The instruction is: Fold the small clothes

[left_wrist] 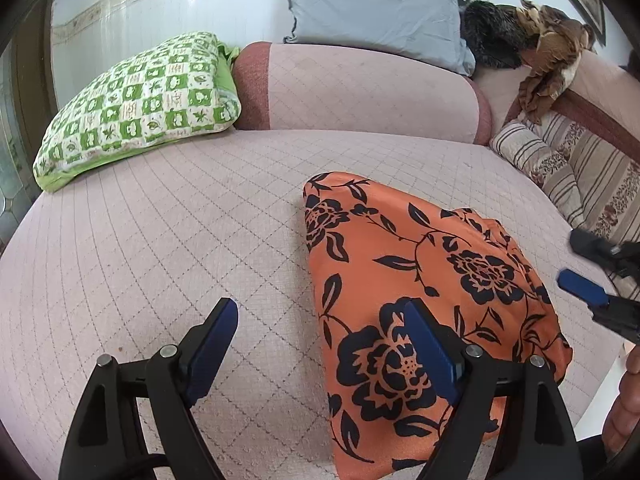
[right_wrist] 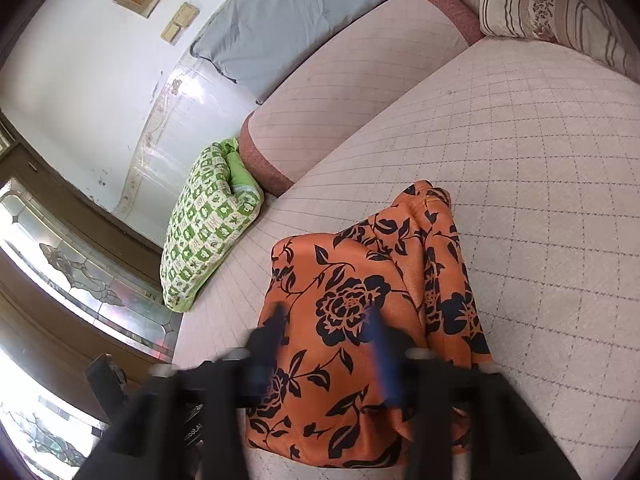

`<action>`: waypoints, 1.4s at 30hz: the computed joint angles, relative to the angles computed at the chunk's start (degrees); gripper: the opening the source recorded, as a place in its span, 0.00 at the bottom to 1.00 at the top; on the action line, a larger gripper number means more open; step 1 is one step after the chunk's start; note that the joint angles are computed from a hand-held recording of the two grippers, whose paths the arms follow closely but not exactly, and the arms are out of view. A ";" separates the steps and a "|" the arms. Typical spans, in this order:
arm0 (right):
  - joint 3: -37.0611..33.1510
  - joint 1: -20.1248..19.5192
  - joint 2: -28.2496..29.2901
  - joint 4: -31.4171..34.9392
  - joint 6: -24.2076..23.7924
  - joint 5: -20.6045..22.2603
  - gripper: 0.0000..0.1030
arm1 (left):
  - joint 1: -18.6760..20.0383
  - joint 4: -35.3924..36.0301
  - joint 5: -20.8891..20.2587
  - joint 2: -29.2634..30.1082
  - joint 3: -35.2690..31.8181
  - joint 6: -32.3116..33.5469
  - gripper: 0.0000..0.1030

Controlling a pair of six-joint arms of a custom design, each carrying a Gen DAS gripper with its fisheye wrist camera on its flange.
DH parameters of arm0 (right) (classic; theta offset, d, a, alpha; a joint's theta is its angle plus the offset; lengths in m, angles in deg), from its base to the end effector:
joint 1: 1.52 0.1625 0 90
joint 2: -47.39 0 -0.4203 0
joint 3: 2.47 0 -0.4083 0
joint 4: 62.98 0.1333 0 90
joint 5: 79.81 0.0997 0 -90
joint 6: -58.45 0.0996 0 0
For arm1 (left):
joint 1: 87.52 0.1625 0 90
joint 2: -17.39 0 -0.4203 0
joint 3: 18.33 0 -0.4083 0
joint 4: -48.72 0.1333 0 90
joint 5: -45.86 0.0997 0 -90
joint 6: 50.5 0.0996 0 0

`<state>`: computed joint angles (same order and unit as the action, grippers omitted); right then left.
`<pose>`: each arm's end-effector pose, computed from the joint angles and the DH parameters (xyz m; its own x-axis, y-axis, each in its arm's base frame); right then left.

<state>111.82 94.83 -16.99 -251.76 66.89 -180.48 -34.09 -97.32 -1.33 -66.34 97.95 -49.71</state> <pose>0.1787 -0.5677 0.2398 -0.9920 0.1255 0.0099 0.0737 0.6423 -0.7629 -0.1428 -0.5298 0.3333 -0.7430 0.2297 -0.6287 0.5567 0.7335 -0.3900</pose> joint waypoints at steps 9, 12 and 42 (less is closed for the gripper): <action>0.65 -0.38 -0.73 -1.59 -1.09 0.17 0.69 | 0.50 0.35 -1.19 0.29 -0.34 1.06 0.83; 0.87 -0.56 -1.06 -1.73 -1.20 0.28 0.69 | 0.48 0.69 -1.05 0.62 -0.42 0.84 0.83; -15.39 -3.46 7.38 13.69 4.30 -0.14 0.58 | 4.44 6.34 -2.14 9.70 -10.28 -3.74 0.83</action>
